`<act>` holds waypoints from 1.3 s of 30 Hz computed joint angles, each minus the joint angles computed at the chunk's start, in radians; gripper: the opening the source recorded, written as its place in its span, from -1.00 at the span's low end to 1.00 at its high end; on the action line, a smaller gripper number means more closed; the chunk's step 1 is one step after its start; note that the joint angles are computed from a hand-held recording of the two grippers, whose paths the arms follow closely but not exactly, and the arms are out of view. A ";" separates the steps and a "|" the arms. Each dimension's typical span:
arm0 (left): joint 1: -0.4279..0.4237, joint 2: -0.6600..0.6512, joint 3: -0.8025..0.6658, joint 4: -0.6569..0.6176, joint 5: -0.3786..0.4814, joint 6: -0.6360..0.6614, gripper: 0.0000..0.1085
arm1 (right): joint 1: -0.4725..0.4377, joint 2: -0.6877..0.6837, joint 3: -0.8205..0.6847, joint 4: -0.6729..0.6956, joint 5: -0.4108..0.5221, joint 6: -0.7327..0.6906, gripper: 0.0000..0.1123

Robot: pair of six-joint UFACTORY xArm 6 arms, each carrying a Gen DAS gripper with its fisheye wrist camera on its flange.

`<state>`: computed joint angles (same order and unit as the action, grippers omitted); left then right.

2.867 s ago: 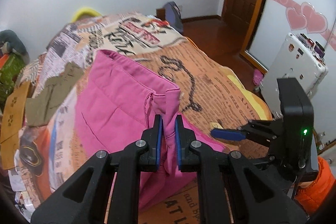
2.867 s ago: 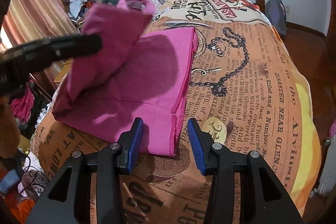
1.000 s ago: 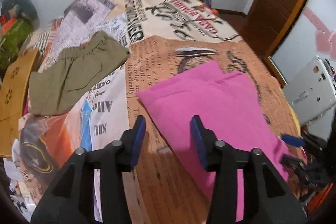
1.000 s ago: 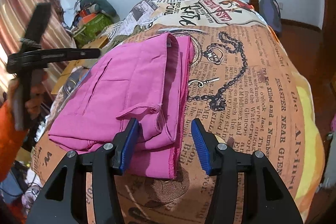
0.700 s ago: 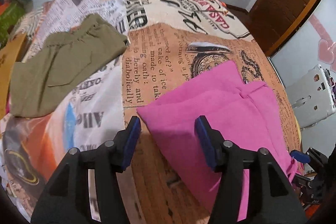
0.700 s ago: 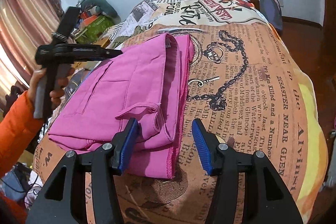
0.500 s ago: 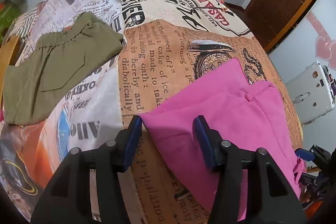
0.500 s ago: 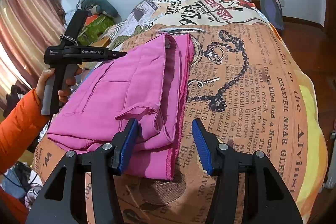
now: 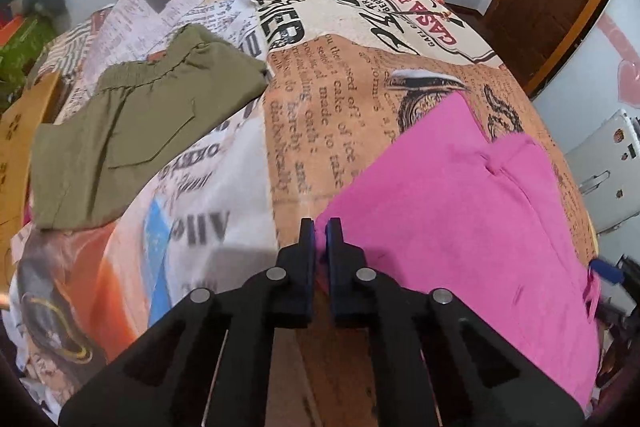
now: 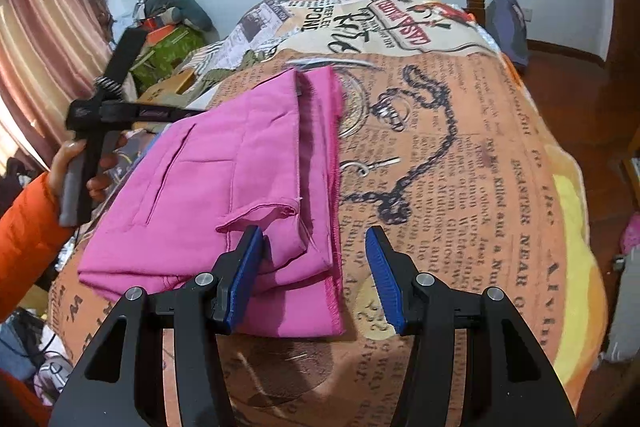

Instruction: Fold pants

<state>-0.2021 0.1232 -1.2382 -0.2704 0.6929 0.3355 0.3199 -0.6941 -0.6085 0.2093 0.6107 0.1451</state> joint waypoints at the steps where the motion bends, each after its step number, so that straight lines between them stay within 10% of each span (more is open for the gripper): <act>1: 0.000 -0.028 0.029 0.014 -0.006 -0.007 -0.92 | -0.003 -0.006 -0.002 -0.014 -0.001 0.012 -0.12; 23: 0.067 -0.558 0.483 0.013 0.004 -0.005 -0.93 | 0.071 0.037 -0.069 -0.083 -0.050 0.042 -0.12; 39: -0.037 -0.397 0.277 -0.101 0.014 0.085 -0.65 | 0.119 0.268 -0.232 0.109 -0.077 -0.183 -0.12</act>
<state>-0.2388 -0.2742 -0.9616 -0.3718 0.7069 0.4207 0.4390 -0.4259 -0.8406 0.3183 0.5336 -0.0382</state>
